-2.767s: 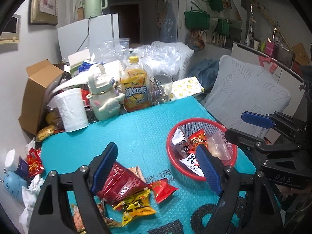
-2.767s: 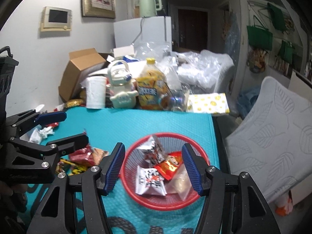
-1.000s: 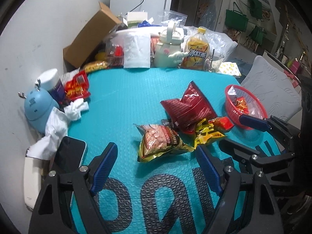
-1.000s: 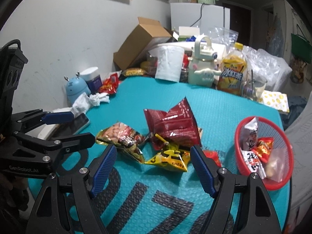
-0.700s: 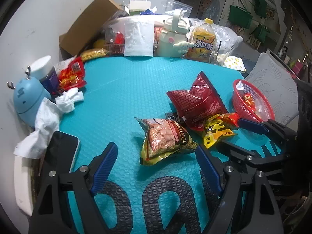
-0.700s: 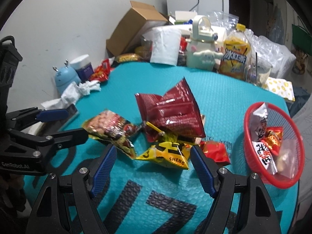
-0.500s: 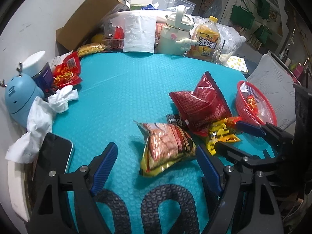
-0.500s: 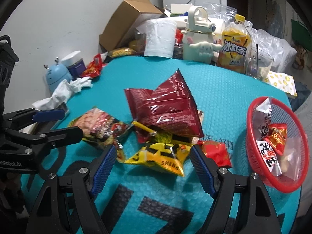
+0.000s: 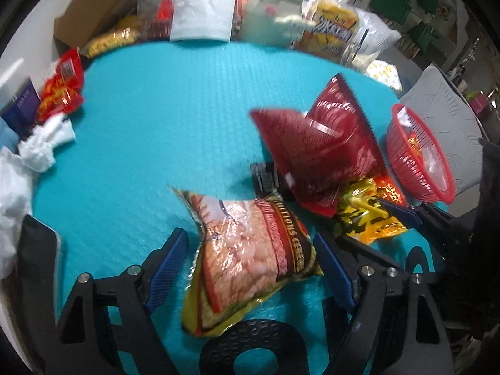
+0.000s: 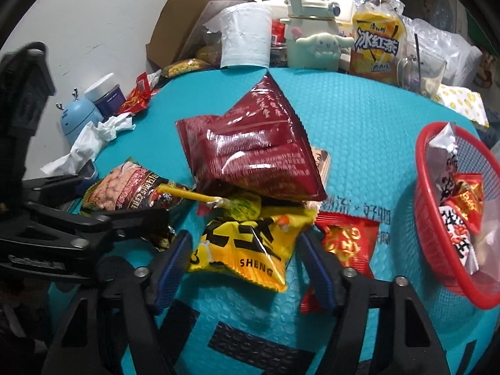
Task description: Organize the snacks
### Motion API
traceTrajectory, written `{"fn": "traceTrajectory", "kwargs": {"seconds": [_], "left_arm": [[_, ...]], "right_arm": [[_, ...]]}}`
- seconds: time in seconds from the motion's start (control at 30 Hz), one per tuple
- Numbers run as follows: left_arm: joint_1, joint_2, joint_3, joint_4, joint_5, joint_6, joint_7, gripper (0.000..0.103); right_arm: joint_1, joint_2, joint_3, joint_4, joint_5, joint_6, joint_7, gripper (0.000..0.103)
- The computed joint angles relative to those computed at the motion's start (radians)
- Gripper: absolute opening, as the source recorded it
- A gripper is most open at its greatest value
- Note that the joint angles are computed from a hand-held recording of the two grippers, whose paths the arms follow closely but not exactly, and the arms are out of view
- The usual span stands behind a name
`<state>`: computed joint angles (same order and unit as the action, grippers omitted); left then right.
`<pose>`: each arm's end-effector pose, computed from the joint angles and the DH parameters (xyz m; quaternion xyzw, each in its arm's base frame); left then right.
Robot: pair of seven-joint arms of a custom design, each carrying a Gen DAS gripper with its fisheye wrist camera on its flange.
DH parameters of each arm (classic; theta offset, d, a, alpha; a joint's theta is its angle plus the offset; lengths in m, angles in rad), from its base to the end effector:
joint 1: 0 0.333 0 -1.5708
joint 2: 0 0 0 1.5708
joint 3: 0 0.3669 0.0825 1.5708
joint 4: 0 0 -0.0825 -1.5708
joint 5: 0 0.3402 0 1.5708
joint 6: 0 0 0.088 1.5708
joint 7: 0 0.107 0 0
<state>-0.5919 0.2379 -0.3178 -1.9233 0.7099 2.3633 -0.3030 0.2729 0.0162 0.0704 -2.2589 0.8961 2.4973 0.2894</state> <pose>0.3885 -0.4615 0.4706 -0.8360 0.4841 -0.2218 0.1321 0.4810 0.1667 0.4544 -0.9037 0.2912 -0.0023 0.3138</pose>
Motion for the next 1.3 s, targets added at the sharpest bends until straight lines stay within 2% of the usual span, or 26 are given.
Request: {"fn": "traceTrajectory", "kwargs": {"seconds": [0.07,0.2,0.33,0.43,0.97,1.13,1.23,1.3], "left_arm": [[0.001,0.007,0.001,-0.001,-0.002,0.009,0.000,0.082],[-0.025,0.021,-0.001,0.046,0.021,-0.078,0.024,0.081],[-0.035,0.025,-0.006,0.073,0.018,-0.113,0.049,0.066],[-0.051,0.025,-0.010,0.087,0.026,-0.132,0.051,0.063],[-0.135,0.043,-0.042,0.107,0.028,-0.136,-0.005,0.063],[-0.146,0.051,-0.050,0.096,0.002,-0.079,-0.008,0.062],[-0.168,0.062,-0.046,0.119,0.008,-0.120,-0.010,0.062],[-0.173,0.056,-0.039,0.106,0.030,-0.094,-0.043,0.062]], "right_arm": [[-0.001,0.003,-0.001,0.000,-0.005,-0.006,0.006,0.065],[-0.009,0.007,-0.006,0.001,-0.005,-0.031,0.013,0.062],[-0.014,-0.002,-0.009,-0.010,0.000,-0.033,0.006,0.061],[-0.023,-0.012,-0.016,-0.018,0.004,-0.046,0.005,0.061],[-0.083,-0.140,-0.063,-0.136,-0.040,-0.155,-0.030,0.061],[-0.104,-0.179,-0.076,-0.171,-0.065,-0.179,-0.043,0.061],[-0.115,-0.195,-0.079,-0.181,-0.085,-0.188,-0.036,0.062],[-0.122,-0.199,-0.079,-0.182,-0.095,-0.186,-0.013,0.062]]}}
